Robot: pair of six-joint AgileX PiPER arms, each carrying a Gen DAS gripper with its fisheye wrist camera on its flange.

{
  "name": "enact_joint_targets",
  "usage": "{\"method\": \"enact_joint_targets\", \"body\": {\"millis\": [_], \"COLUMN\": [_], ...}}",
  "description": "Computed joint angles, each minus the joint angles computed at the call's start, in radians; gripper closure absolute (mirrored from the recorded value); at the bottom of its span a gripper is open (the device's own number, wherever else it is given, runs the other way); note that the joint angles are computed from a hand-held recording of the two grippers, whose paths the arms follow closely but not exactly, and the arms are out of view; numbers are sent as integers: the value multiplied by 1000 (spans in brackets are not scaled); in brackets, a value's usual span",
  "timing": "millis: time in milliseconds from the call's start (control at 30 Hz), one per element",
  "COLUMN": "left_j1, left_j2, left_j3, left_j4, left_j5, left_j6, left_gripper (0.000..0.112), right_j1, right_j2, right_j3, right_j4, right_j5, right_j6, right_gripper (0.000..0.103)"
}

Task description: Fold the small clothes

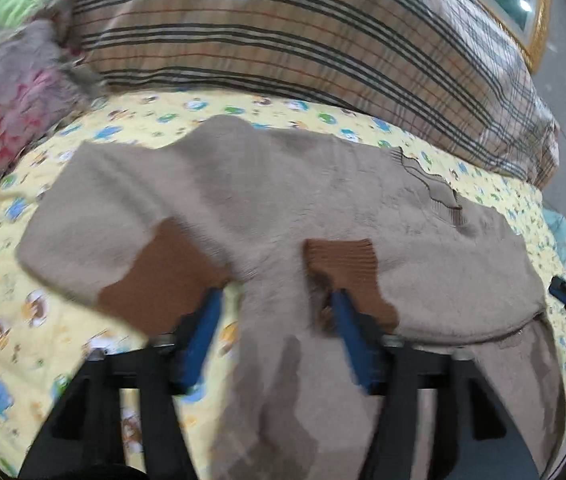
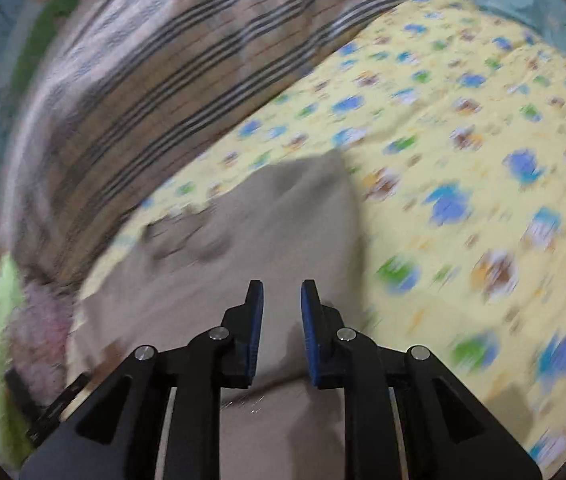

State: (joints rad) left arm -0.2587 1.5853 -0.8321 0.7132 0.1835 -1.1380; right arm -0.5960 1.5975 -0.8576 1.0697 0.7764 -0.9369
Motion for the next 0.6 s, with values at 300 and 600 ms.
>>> {"method": "enact_joint_targets", "body": {"millis": [300, 600], "left_j1": [78, 166], "left_j2": [2, 171], "left_j3": [22, -61], "left_j4": [65, -42], "left_j5": [88, 91], "left_j6": [81, 228], "left_gripper": [28, 36], "right_j1": [86, 157], "right_j2": [-59, -70], "right_j3": [189, 230], "right_j4": [42, 56], "right_j5": [67, 44], "right_j6": [-15, 28], "right_gripper": [77, 77]}}
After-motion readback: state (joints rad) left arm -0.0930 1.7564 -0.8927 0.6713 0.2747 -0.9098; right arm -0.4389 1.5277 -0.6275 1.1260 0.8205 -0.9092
